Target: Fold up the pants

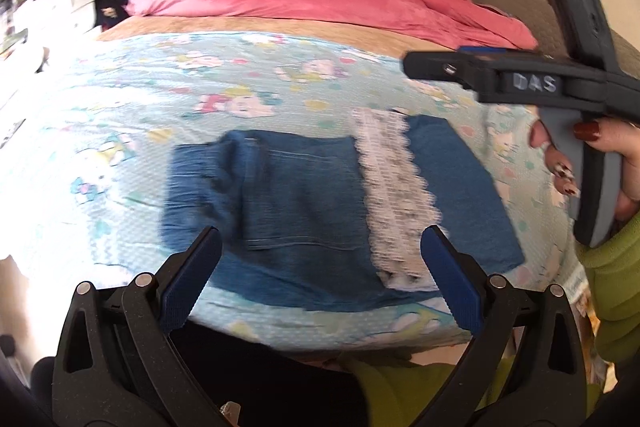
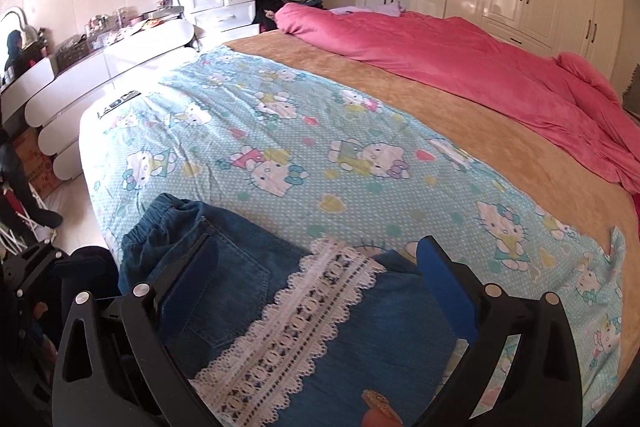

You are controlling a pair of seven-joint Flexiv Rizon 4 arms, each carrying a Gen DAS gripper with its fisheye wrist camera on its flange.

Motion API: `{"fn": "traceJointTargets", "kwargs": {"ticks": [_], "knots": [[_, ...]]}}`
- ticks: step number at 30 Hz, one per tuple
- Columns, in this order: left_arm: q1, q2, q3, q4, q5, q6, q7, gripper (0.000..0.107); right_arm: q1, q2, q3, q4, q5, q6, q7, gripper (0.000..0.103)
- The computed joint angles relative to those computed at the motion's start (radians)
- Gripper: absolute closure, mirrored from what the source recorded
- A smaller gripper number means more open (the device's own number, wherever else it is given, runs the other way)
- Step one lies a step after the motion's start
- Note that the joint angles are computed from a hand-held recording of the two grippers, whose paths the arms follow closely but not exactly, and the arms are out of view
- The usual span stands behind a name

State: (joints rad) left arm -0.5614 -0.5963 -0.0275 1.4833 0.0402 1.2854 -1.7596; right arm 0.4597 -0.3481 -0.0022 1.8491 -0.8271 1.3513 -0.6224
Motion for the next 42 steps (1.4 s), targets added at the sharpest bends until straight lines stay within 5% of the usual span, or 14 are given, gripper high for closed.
{"fn": "traceJointTargets", "kwargs": {"ticks": [5, 18, 21, 23, 36, 38, 40, 42], "knots": [[0.038, 0.020, 0.009, 0.044, -0.033, 0.010, -0.058, 0.013, -0.021, -0.063, 0.087, -0.087, 0.150, -0.040, -0.158, 0.004], [0.218, -0.002, -0.185, 0.169, -0.256, 0.123, 0.046, 0.014, -0.032, -0.244, 0.253, -0.388, 0.554, -0.246, -0.601, 0.004], [0.223, -0.021, -0.204, 0.159, -0.288, 0.117, 0.083, 0.029, -0.017, -0.289, 0.257, -0.469, 0.604, -0.320, -0.678, 0.004], [0.234, -0.035, -0.229, 0.153, -0.312, 0.110, 0.111, 0.049, -0.012, -0.323, 0.267, -0.529, 0.640, -0.369, -0.735, 0.004], [0.265, -0.065, -0.285, 0.170, -0.403, 0.139, 0.190, 0.051, 0.032, -0.502, 0.281, -0.829, 0.822, -0.613, -0.930, 0.005], [0.277, -0.069, -0.302, 0.172, -0.415, 0.145, 0.204, 0.051, 0.025, -0.530, 0.298, -0.873, 0.870, -0.644, -0.949, 0.012], [0.284, -0.068, -0.312, 0.177, -0.423, 0.150, 0.214, 0.050, 0.010, -0.549, 0.326, -0.911, 0.925, -0.681, -0.991, 0.044], [0.285, -0.066, -0.315, 0.180, -0.429, 0.150, 0.219, 0.049, 0.024, -0.538, 0.304, -0.890, 0.932, -0.662, -1.015, 0.053]]}}
